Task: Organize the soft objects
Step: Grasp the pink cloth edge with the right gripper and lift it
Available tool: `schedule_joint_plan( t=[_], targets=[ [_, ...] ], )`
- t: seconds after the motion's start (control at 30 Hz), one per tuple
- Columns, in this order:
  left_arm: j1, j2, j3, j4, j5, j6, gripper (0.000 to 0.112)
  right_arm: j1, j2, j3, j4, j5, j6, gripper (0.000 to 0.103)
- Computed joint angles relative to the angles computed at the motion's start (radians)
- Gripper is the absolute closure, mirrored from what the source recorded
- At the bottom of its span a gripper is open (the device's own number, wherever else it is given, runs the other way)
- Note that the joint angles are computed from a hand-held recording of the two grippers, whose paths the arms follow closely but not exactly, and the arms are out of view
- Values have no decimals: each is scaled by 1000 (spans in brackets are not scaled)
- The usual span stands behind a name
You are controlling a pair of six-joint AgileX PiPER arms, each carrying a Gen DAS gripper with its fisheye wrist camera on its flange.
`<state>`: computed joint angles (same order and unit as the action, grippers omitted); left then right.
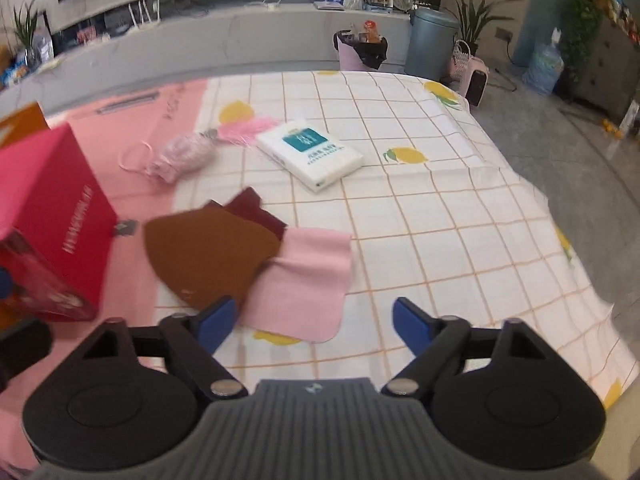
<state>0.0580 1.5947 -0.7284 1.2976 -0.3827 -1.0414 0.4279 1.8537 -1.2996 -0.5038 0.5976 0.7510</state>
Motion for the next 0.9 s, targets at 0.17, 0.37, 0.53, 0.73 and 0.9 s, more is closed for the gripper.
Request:
schedule_joint_plan(
  t=[0.17, 0.37, 0.53, 0.73, 0.9],
  targets=[
    [3, 25, 17, -59, -41, 79, 51, -36, 71, -56, 13, 9, -44, 31],
    [-4, 57, 14, -19, -51, 44, 51, -54, 162, -172, 84, 34, -114, 26],
    [24, 63, -3, 151, -93, -135, 51, -73, 201, -221, 239, 19, -212, 21],
    [15, 74, -22, 234, -71, -250, 51, -52, 217, -192, 214, -33, -241, 27],
    [18, 61, 4, 196, -46, -198, 51, -59, 186, -161, 212, -36, -265, 71]
  ],
)
